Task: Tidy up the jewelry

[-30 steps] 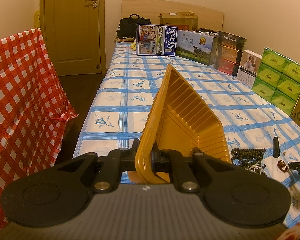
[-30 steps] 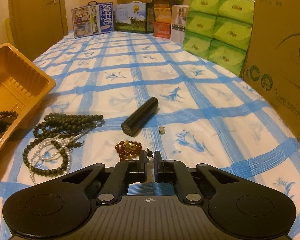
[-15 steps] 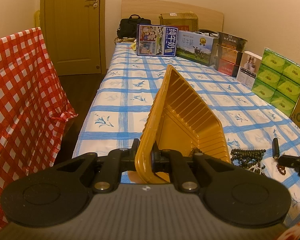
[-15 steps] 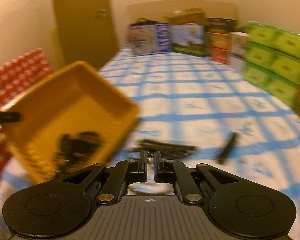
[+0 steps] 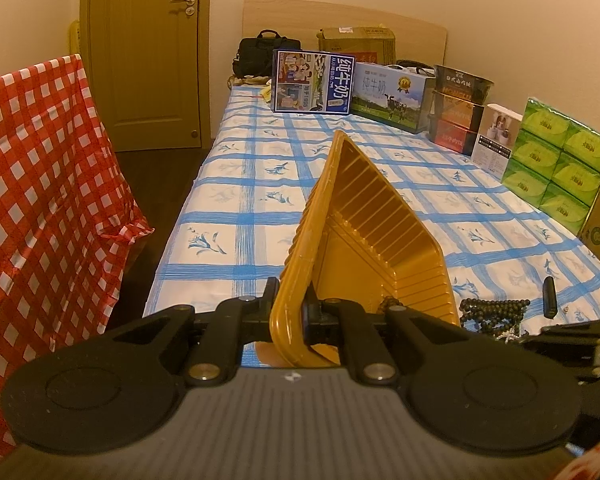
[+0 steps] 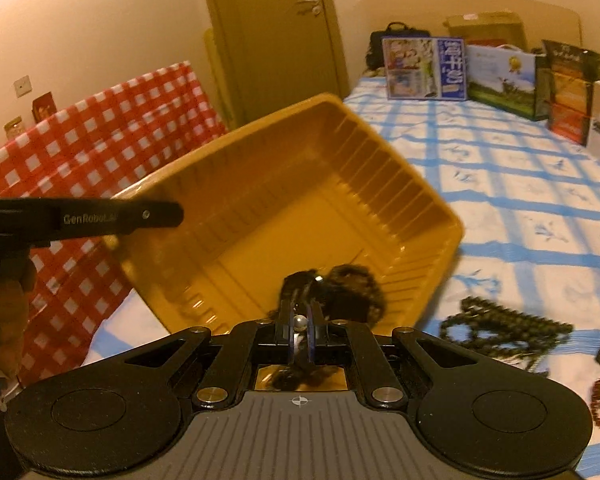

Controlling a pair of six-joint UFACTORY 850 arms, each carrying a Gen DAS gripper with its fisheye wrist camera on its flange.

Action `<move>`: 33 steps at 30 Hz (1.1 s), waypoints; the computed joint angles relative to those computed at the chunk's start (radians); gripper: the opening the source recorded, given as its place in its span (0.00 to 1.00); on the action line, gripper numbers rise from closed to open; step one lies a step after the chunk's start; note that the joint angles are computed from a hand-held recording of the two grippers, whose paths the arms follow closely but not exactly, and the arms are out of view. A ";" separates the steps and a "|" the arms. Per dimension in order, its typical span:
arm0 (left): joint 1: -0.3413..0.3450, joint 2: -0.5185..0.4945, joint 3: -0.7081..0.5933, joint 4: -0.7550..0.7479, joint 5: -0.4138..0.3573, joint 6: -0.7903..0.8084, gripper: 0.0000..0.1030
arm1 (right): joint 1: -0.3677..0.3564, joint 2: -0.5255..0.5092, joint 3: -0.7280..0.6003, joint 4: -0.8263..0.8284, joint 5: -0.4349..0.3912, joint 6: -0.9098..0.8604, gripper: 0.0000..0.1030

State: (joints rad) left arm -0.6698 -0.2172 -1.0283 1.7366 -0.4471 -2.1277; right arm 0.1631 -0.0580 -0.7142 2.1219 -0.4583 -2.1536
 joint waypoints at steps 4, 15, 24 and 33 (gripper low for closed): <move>-0.002 -0.002 -0.005 -0.009 0.000 0.004 0.08 | -0.026 -0.017 -0.003 -0.101 -0.060 0.103 0.10; -0.002 -0.002 -0.004 -0.008 -0.002 0.006 0.08 | -0.178 0.101 0.126 0.215 0.076 -0.160 0.42; -0.001 -0.001 -0.003 -0.007 0.000 0.003 0.08 | -0.349 0.084 0.129 0.545 0.157 -0.481 0.42; 0.003 0.004 -0.002 -0.009 0.006 0.012 0.09 | -0.376 -0.031 0.050 0.667 0.156 -0.684 0.38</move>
